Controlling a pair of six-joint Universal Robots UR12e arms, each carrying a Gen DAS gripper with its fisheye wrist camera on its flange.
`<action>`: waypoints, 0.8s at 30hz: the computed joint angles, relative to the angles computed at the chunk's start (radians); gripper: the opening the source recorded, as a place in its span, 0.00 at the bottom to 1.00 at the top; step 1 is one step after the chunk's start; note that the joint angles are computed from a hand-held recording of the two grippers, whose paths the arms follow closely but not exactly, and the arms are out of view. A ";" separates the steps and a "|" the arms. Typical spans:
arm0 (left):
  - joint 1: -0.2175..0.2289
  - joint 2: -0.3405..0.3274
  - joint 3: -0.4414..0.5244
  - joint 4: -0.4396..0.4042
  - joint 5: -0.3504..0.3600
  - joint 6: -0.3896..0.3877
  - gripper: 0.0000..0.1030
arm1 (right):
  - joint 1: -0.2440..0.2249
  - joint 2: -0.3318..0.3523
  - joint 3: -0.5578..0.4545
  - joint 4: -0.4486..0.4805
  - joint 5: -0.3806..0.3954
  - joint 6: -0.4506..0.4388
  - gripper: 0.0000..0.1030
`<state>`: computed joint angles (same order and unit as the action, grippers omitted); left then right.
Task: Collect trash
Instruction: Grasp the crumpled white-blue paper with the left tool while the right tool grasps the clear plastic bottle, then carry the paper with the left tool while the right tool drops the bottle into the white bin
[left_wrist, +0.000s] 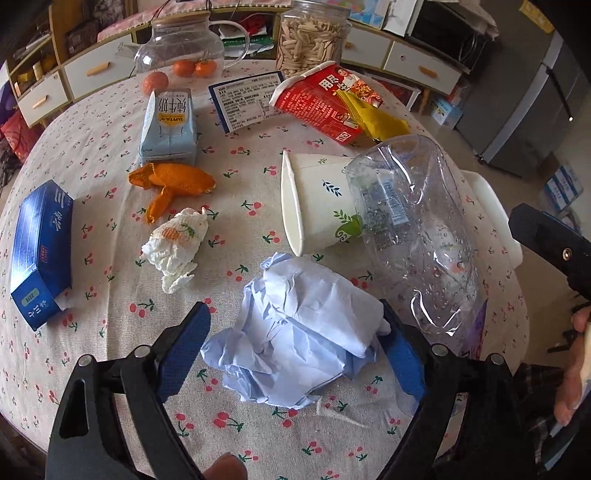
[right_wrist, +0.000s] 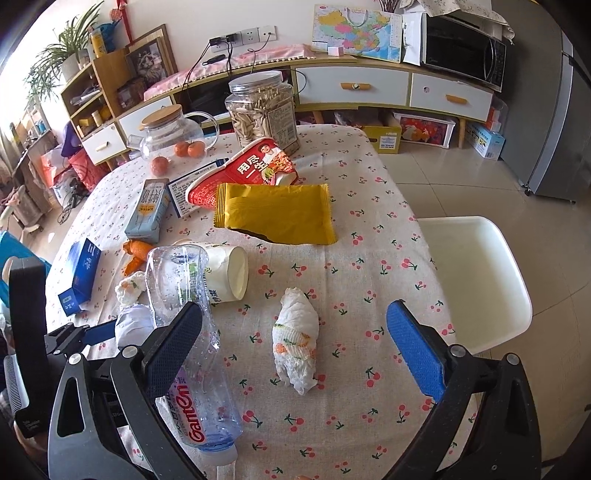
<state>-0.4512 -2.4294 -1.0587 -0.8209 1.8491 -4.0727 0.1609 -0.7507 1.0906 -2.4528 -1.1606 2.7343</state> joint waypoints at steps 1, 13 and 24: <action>-0.001 0.005 -0.010 0.021 -0.007 0.005 0.68 | 0.000 -0.001 0.002 0.002 0.004 -0.009 0.93; -0.027 0.109 -0.158 0.105 0.169 -0.124 0.55 | 0.017 -0.015 0.022 0.063 0.030 -0.094 0.93; -0.035 0.169 -0.246 0.123 0.279 -0.209 0.55 | 0.068 -0.030 0.045 0.117 -0.006 -0.195 0.93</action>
